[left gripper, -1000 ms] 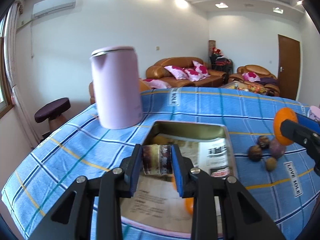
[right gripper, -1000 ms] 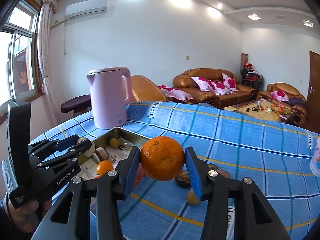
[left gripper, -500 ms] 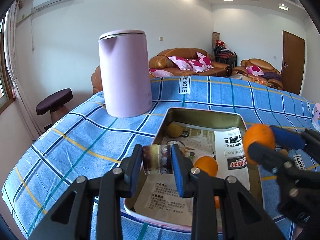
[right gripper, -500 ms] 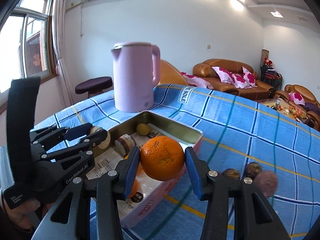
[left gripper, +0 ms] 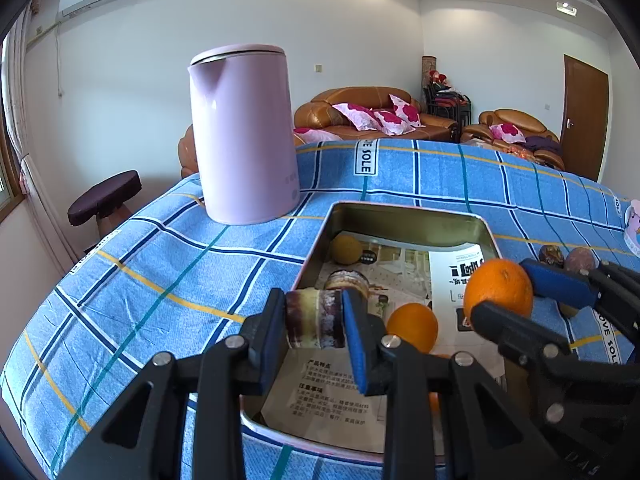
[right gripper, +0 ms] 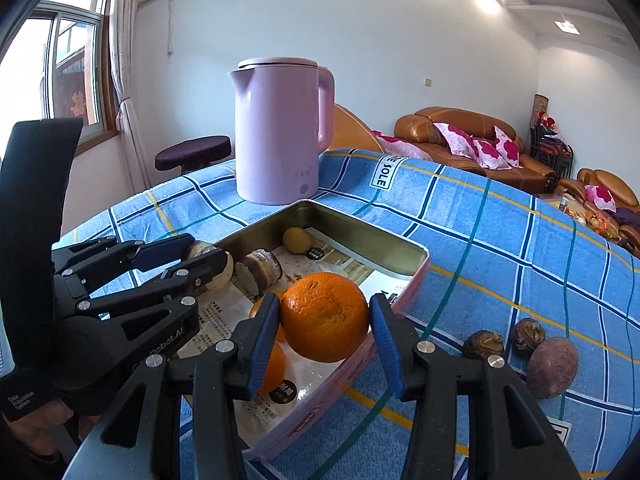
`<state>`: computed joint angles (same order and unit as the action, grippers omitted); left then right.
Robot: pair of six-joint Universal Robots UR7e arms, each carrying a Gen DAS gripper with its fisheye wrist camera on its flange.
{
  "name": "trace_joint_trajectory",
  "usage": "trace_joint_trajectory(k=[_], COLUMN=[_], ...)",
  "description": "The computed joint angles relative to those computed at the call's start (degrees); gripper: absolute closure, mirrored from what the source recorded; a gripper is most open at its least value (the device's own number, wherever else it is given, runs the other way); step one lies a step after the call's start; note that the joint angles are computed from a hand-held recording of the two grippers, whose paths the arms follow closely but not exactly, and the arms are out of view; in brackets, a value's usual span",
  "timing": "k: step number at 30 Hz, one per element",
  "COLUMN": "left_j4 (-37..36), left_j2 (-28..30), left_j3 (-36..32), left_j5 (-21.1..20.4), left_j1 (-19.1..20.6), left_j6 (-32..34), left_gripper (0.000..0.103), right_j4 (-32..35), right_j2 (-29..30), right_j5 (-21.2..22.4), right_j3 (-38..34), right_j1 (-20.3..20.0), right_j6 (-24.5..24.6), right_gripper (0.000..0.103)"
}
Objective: Organize fruits
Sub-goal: 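Carry the cake over the tin with the left gripper while the right drops the orange in, then lower the cake into the tin and open the left gripper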
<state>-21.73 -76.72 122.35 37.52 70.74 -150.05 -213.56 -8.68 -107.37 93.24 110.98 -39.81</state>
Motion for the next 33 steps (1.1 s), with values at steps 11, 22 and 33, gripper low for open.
trace_joint_trajectory(k=[11, 22, 33], left_j4=[-0.2, -2.9, -3.8], left_j2=[0.3, -0.2, -1.6], left_j3=[-0.1, 1.0, 2.0], left_j5=[-0.4, -1.5, -3.6], left_j1=[-0.1, -0.3, -2.2], left_j6=[0.4, 2.0, 0.4], left_gripper=[0.072, 0.053, 0.028], right_j4=[0.4, 1.7, -3.1], right_j2=[0.5, 0.0, -0.9], right_j5=[0.1, 1.5, -0.3], right_j3=[-0.4, 0.0, 2.2], right_j1=[-0.2, -0.6, -0.1], right_j6=[-0.1, 1.0, 0.1], right_gripper=[0.054, 0.052, 0.047])
